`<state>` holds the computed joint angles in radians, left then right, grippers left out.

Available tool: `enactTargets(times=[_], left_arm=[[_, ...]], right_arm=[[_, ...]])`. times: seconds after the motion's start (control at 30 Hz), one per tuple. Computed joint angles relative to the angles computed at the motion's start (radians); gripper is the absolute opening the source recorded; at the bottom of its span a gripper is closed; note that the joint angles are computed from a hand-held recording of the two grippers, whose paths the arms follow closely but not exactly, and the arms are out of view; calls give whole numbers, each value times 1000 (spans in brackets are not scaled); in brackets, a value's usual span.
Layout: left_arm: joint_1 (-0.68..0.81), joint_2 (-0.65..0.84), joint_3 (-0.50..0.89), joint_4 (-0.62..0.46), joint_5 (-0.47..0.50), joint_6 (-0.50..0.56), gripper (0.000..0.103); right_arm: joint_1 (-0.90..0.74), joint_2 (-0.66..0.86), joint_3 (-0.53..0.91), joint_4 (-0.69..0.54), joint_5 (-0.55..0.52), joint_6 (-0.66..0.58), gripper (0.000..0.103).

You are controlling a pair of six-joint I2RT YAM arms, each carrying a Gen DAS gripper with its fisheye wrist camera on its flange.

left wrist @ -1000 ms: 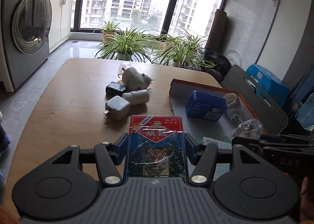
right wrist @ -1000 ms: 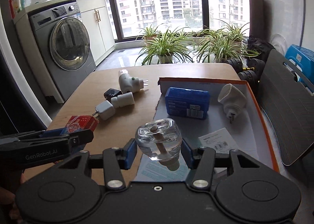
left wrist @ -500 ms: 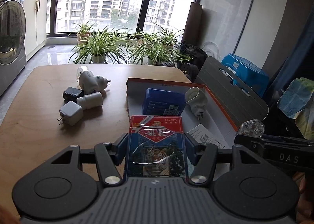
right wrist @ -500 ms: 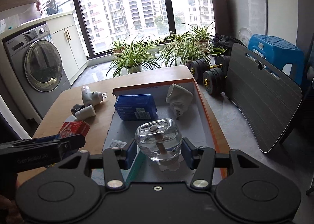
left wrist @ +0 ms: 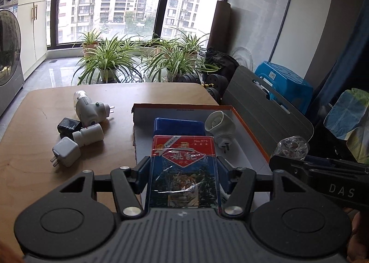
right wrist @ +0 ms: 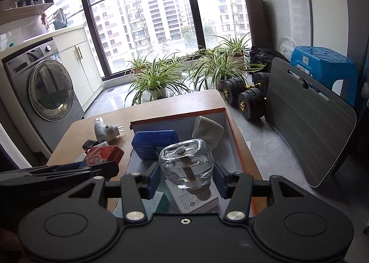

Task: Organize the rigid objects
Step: 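Carry the card pack and glass diffuser over the tray box, then lower the card pack and diffuser into the tray box and open both grippers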

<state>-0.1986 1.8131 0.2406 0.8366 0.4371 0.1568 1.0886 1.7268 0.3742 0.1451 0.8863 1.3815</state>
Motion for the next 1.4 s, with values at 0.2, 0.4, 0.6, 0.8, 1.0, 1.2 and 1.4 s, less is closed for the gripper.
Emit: enactTargets(times=[0.2, 0.4, 0.6, 0.8, 1.0, 1.2, 1.4], left_arm=[[-25, -26, 9, -22, -31, -22, 60], [-36, -44, 20, -43, -53, -32, 60], [-39, -47, 29, -52, -63, -40, 60], [-41, -37, 35, -54, -69, -42, 60], [-45, -35, 35, -49, -73, -48, 60], [-50, -23, 36, -42, -81, -49, 60], [-50, -16, 40, -40, -87, -48, 60]], right_arm=[[-34, -31, -5, 27, -3, -67, 60], [-44, -34, -3, 36, -4, -87, 60], [-48, -34, -3, 40, -8, -93, 60], [-55, -31, 3, 44, -13, -102, 60], [-56, -23, 4, 54, -14, -105, 60], [-67, 21, 18, 94, -27, -120, 60], [-68, 24, 19, 97, -29, -122, 60]])
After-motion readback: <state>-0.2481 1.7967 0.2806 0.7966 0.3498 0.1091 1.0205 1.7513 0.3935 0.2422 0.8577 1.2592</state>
